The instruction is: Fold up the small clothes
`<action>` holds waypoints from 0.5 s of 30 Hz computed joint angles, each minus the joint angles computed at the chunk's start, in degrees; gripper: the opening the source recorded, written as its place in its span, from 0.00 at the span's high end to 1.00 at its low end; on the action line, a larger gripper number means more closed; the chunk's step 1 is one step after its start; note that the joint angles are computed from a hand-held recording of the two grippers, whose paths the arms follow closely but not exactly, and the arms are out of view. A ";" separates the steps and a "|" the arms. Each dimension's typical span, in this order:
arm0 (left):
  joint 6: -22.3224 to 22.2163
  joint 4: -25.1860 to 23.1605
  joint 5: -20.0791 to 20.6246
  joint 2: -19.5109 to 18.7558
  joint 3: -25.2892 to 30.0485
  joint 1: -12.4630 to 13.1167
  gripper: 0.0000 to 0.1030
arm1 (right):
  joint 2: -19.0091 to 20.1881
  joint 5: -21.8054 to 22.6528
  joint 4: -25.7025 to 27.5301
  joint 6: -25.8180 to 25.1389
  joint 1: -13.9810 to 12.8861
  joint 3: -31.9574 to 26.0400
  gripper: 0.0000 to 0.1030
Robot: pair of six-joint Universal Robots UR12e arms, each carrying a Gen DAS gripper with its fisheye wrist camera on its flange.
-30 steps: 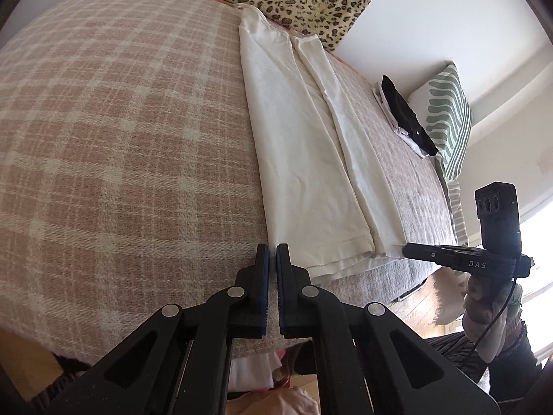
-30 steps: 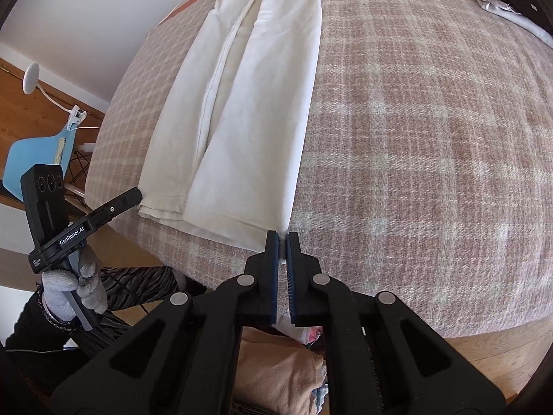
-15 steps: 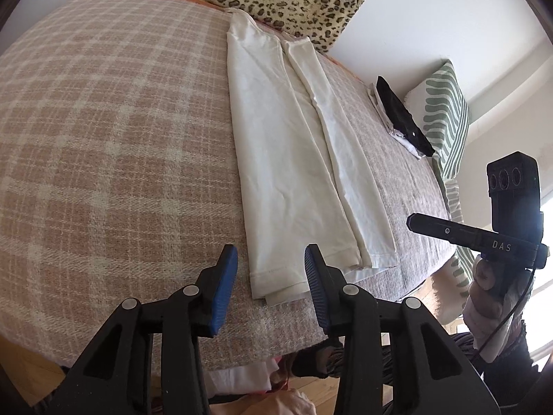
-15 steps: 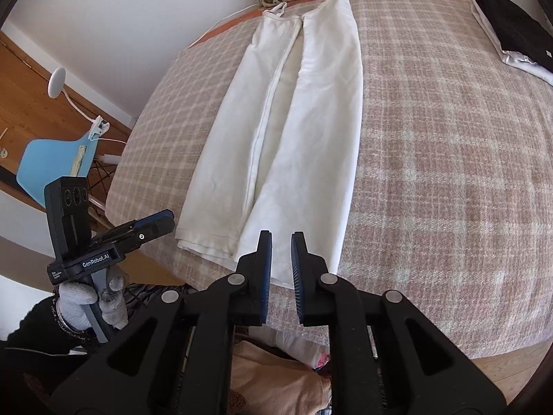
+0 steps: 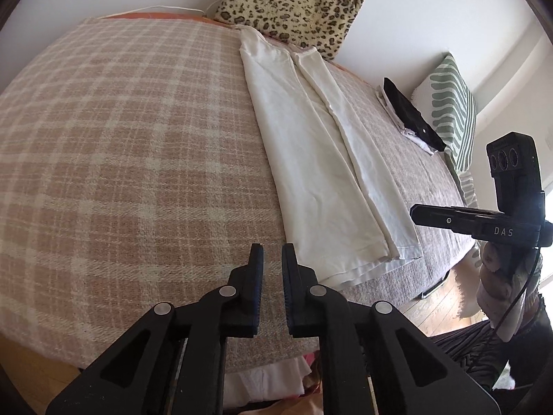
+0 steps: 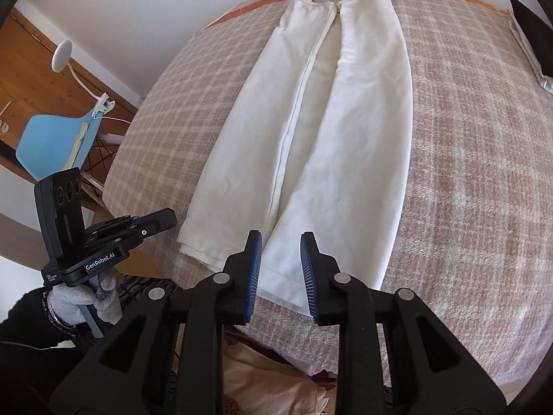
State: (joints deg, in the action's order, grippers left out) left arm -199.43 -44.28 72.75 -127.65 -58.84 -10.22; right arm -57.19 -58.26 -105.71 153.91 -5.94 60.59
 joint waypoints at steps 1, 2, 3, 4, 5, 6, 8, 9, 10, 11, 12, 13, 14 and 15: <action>2.35 -0.80 0.17 0.01 0.56 -0.08 0.85 | -0.62 -0.30 -1.10 -0.73 -0.24 0.94 0.76; 5.26 -1.77 0.73 -0.04 1.28 -0.27 0.81 | -1.10 -0.98 -1.69 -1.37 -0.46 1.57 0.76; 8.33 -1.66 1.24 0.06 1.51 -0.48 0.81 | -1.68 -1.60 -2.61 -2.06 -0.73 2.49 0.76; 11.58 -1.18 1.09 0.19 1.55 -0.62 0.81 | -2.27 -2.12 -3.47 -3.28 -1.00 3.39 0.76; 14.95 -1.20 1.15 0.25 1.80 -0.82 0.80 | -2.91 -2.95 -4.36 -5.02 -1.19 4.32 0.76; 18.66 -1.53 1.22 0.24 2.15 -1.07 0.79 | -3.48 -3.61 -4.99 -6.96 -1.28 5.15 0.76; 26.65 -4.59 0.45 -0.17 3.65 -1.52 0.68 | -4.47 -4.05 -5.57 -11.79 -1.58 6.47 0.76; 30.39 -6.53 0.24 -0.45 4.46 -1.75 0.66 | -4.77 -4.33 -5.71 -13.86 -1.55 6.91 0.76; 33.52 -7.95 0.81 -0.72 5.11 -2.06 0.66 | -5.10 -4.83 -5.79 -16.12 -1.51 7.41 0.76; 36.30 -9.88 1.07 -1.12 6.05 -2.36 0.66 | -5.23 -5.45 -5.65 -18.16 -1.38 7.67 0.76; 38.58 -11.98 1.08 -1.55 7.05 -2.52 0.66 | -5.29 -6.41 -5.47 -20.02 -1.10 7.83 0.76; 40.36 -13.71 1.18 -1.85 7.80 -2.63 0.66 | -5.26 -7.05 -4.94 -21.65 -0.87 7.82 0.76; 41.39 -15.19 1.61 -2.25 8.67 -2.76 0.64 | -5.23 -7.40 -4.11 -23.25 -0.65 7.72 0.76; 41.90 -16.83 1.99 -2.79 9.80 -2.86 0.62 | -5.12 -7.69 -3.31 -24.66 -0.48 7.53 0.75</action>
